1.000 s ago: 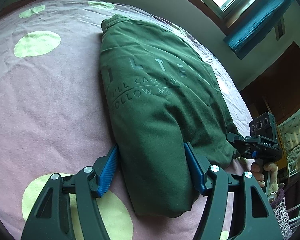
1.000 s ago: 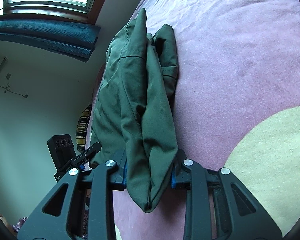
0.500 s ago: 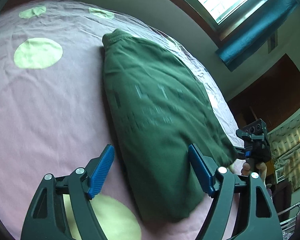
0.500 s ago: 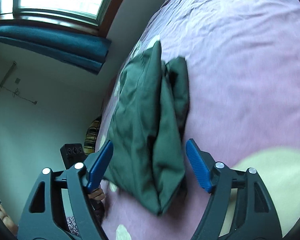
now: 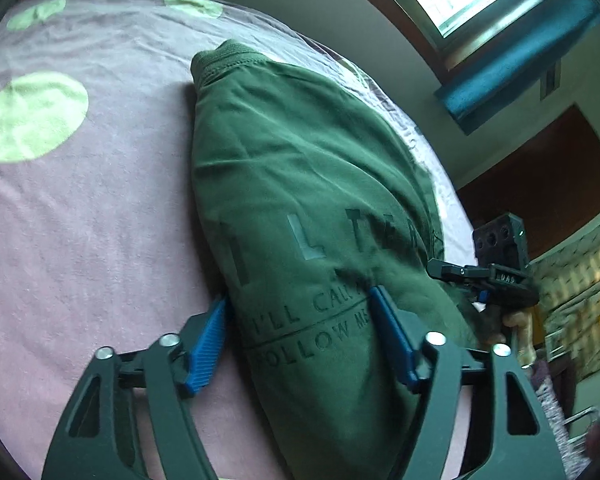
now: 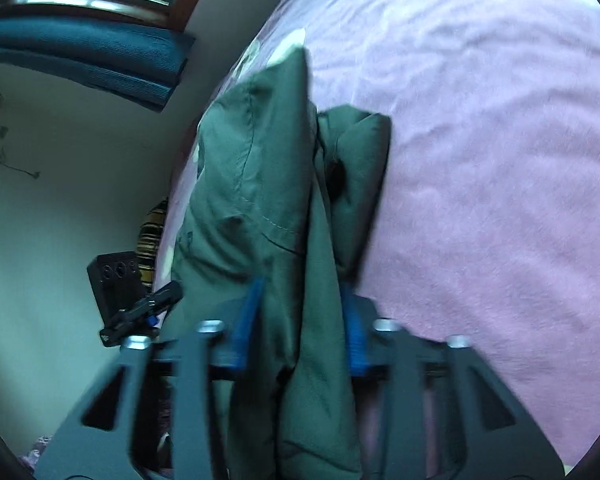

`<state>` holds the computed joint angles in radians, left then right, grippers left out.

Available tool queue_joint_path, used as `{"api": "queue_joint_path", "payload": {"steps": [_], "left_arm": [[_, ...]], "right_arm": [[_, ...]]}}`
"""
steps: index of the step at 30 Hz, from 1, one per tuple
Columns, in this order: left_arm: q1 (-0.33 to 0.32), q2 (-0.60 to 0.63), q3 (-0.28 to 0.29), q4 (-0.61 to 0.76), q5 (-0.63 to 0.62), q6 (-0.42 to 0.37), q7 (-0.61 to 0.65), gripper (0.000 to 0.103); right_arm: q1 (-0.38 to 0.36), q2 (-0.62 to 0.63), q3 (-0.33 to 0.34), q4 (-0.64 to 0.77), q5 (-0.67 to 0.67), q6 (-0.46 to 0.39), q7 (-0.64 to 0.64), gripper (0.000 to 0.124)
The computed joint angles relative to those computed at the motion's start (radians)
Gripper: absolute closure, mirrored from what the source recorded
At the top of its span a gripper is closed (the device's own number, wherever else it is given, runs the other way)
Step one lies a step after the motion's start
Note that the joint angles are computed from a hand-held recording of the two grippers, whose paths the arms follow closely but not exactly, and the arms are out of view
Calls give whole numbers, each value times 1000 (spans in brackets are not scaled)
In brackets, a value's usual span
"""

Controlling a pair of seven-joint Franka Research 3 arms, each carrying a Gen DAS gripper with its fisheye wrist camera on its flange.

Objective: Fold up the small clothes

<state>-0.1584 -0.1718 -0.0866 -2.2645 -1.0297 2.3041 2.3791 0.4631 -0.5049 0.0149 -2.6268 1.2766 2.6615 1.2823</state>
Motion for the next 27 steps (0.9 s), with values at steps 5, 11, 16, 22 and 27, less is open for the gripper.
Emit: {"api": "queue_joint_path", "payload": {"steps": [5, 11, 16, 22, 27], "left_arm": [[-9, -30, 11, -21, -27, 7, 32, 34], [22, 19, 32, 30, -49, -57, 57, 16], [60, 120, 8, 123, -40, -133, 13, 16], [87, 153, -32, 156, -34, -124, 18, 15], [94, 123, -29, 123, -34, -139, 70, 15]], "right_arm": [[10, -44, -20, -25, 58, -6, -84, 80], [-8, -88, -58, -60, 180, 20, -169, 50], [-50, 37, -31, 49, 23, -46, -104, 44], [-62, 131, -13, 139, -9, -67, -101, 37], [-54, 73, 1, 93, -7, -98, -128, 46]]}}
